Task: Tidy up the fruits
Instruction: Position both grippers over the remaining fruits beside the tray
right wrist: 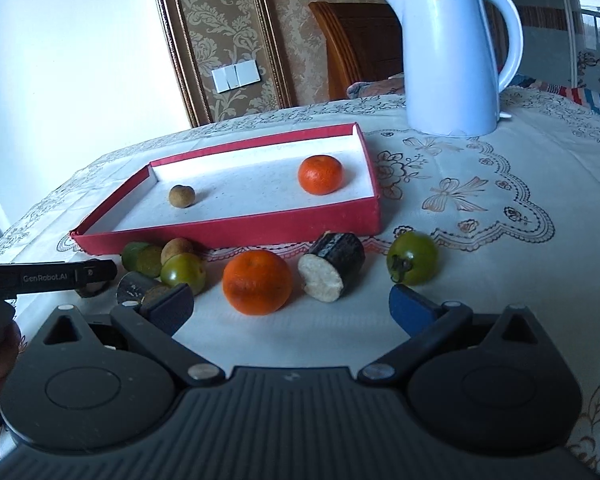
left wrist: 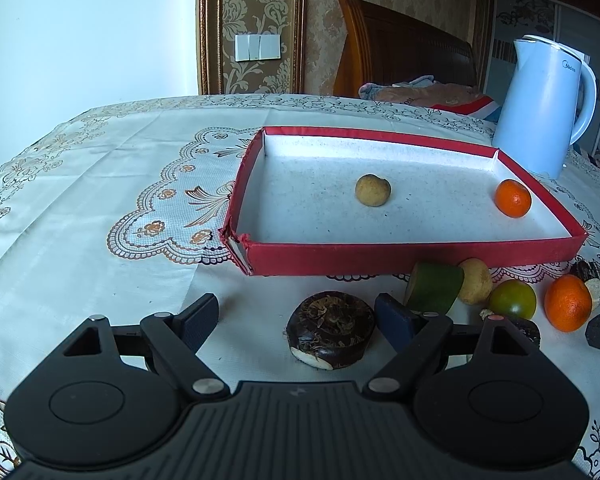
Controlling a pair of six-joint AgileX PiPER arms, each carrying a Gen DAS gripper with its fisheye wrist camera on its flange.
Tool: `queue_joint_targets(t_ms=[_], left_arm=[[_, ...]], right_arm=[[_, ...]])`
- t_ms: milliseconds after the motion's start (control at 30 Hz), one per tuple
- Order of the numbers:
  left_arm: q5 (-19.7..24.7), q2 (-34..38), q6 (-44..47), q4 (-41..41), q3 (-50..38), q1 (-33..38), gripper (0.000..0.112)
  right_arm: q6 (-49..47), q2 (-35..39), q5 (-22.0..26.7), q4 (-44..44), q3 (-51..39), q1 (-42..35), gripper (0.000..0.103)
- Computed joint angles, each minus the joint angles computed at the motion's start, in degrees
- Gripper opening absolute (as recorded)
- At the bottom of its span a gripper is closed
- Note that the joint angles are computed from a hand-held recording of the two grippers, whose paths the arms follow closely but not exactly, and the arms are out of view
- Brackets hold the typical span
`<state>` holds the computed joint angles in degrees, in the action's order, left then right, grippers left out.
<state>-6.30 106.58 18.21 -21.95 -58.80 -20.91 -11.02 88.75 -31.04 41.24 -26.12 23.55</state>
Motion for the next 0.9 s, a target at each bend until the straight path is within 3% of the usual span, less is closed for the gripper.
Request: queue_joint_targets(t_ms=[400,900], left_arm=[[0.0,0.0,0.5,-0.6,0.0,0.0,0.085],[-0.2,0.0,2.1,-2.2,0.2,-0.2,0.085]], right_arm=[[-11.1,3.5,6.8,6.2,-6.7,-0.6,0.095],[-30.1,7.7,3.3,25.0,-13.6,2.4,0.092]])
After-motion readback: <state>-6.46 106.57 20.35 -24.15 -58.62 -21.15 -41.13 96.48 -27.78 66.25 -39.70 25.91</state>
